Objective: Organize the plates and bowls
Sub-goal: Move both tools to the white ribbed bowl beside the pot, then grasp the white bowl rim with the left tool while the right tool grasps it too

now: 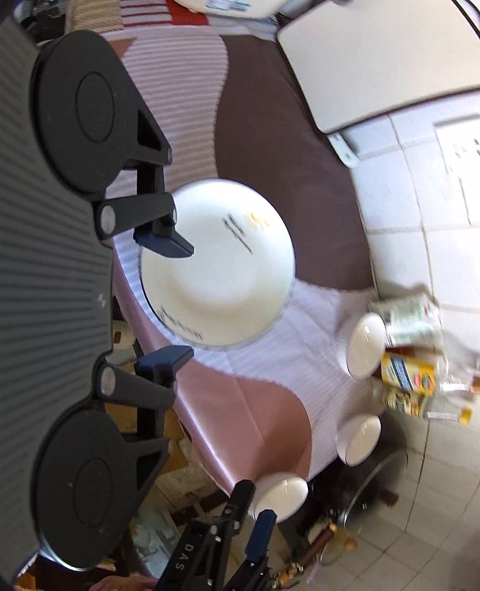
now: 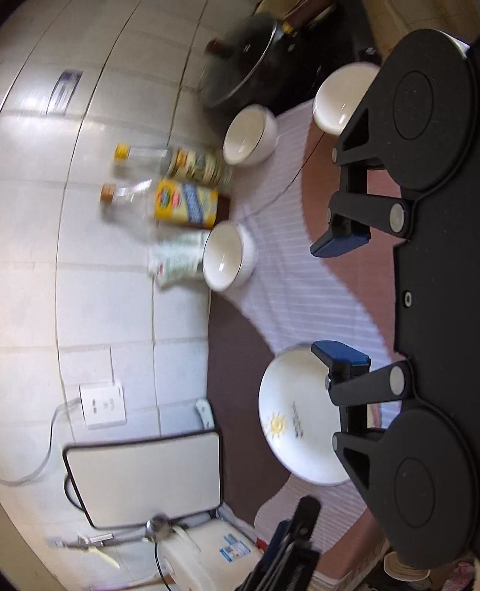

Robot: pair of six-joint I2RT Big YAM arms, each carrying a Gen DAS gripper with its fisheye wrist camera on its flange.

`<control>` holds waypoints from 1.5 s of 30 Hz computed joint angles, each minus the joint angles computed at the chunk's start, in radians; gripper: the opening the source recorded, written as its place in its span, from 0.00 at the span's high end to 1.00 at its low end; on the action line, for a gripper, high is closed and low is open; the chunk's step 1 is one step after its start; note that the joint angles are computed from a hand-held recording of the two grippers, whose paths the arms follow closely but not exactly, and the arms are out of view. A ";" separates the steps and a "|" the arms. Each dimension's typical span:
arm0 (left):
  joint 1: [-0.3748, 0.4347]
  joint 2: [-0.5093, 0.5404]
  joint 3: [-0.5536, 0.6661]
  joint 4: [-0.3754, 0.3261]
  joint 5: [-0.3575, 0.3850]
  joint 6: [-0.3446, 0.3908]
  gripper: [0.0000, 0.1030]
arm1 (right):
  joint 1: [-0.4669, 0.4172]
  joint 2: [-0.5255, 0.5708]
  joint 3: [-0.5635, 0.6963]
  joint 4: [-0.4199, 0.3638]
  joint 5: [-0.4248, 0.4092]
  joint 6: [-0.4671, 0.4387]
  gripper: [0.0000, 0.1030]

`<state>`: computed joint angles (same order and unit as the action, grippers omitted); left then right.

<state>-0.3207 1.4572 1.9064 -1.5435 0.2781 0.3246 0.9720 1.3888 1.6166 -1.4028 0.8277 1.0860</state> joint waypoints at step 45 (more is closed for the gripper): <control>-0.496 0.348 0.025 0.408 0.064 -0.422 0.19 | -0.243 -0.481 -0.871 0.544 0.033 -0.137 0.05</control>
